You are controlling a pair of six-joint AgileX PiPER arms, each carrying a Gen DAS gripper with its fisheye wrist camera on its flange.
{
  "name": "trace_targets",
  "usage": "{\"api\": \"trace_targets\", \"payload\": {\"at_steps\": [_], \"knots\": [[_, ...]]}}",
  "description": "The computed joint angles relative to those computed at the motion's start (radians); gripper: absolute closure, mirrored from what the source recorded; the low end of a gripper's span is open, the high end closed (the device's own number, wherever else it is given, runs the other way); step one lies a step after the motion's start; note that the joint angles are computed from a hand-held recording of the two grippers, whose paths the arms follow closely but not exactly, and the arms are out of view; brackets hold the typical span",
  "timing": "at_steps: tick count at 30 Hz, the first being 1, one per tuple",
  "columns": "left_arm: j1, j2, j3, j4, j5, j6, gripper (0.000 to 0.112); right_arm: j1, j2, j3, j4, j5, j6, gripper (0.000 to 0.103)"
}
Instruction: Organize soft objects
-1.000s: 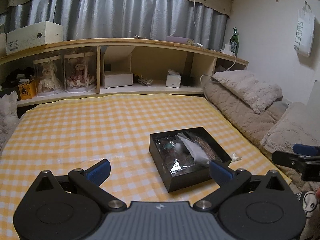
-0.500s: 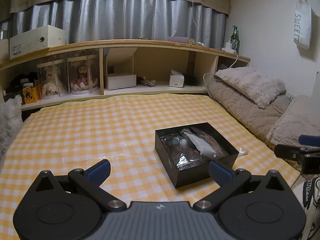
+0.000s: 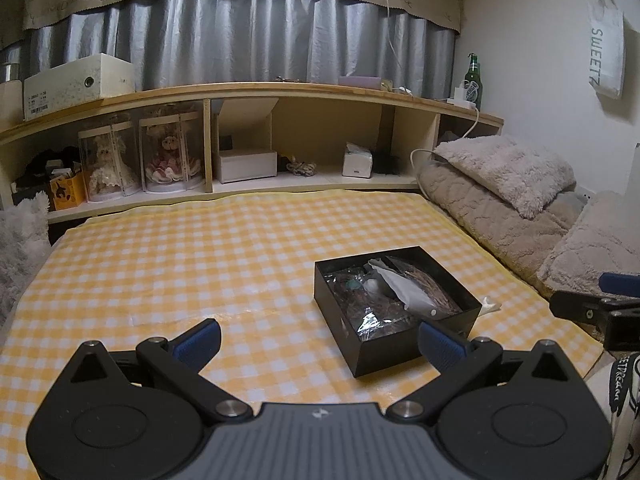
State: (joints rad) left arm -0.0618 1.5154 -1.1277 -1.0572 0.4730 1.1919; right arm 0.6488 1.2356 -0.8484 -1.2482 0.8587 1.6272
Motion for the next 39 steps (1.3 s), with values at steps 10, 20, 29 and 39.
{"api": "trace_targets", "payload": {"at_steps": [10,20,29,39], "knots": [[0.003,-0.003,0.003,-0.005,0.003,0.008,0.009,0.006,-0.004,0.003,-0.003,0.006,0.001,0.000],[0.006,-0.005,0.005,-0.009,0.004,0.013,0.009,0.012,-0.003,0.001,-0.005,0.011,0.005,0.000],[0.005,-0.006,0.006,-0.009,0.003,0.014,0.009,0.009,-0.005,0.004,-0.005,0.007,0.003,0.000],[0.009,-0.006,0.005,-0.008,0.009,0.015,0.009,0.010,-0.004,0.001,-0.004,0.006,0.005,0.000]]}}
